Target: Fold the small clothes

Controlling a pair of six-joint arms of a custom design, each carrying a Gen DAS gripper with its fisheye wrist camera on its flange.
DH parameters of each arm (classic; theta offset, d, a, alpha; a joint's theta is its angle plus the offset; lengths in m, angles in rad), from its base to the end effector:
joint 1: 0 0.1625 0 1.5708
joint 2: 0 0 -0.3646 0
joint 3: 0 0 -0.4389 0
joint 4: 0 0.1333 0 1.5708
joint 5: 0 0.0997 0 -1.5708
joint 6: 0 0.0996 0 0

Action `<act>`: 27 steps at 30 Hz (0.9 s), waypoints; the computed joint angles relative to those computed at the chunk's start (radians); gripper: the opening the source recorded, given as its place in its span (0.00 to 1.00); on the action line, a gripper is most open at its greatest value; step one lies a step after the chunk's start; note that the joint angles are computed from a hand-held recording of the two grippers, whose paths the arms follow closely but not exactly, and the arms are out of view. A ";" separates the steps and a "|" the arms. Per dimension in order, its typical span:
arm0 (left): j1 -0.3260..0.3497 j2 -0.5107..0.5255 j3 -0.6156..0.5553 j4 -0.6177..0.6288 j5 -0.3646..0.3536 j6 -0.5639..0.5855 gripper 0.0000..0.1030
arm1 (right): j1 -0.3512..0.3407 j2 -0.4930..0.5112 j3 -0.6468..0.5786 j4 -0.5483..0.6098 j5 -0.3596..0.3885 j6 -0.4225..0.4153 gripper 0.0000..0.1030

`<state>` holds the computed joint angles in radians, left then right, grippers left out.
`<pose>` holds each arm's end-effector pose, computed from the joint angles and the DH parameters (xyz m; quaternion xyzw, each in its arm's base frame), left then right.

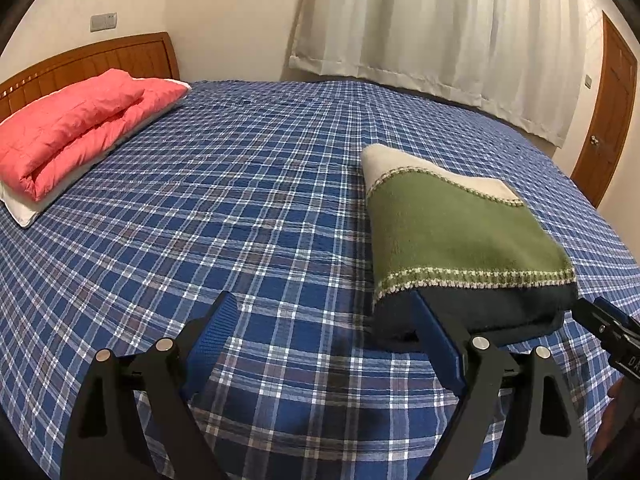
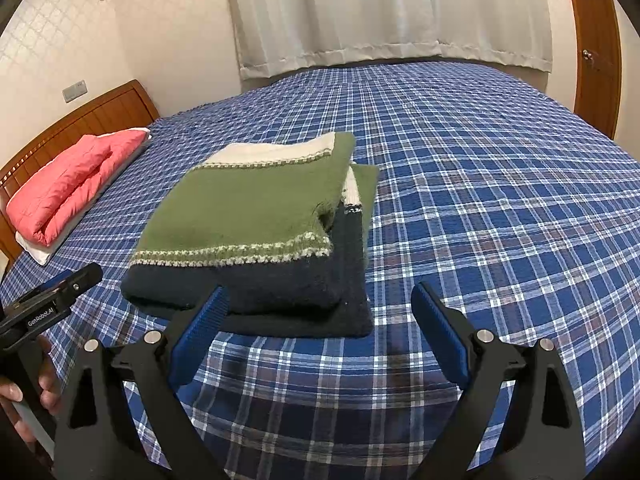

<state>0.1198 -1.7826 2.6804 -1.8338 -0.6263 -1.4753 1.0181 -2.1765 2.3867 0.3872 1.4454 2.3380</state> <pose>-0.2153 -0.2415 0.0696 0.1317 0.8477 -0.3998 0.3228 -0.0058 -0.2870 0.2326 0.1395 -0.8715 0.3983 0.2497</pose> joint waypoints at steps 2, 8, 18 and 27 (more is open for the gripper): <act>0.001 0.001 0.000 -0.003 0.000 0.006 0.83 | 0.004 0.001 0.000 -0.002 0.004 0.001 0.90; -0.001 0.010 -0.006 -0.002 0.000 0.003 0.83 | 0.008 -0.003 0.004 -0.004 0.011 0.003 0.90; -0.002 0.013 -0.012 0.011 0.010 0.005 0.84 | -0.008 0.004 -0.003 0.002 0.003 -0.008 0.90; -0.001 0.016 -0.008 -0.005 0.004 0.014 0.84 | -0.005 0.013 -0.007 0.002 0.008 -0.012 0.90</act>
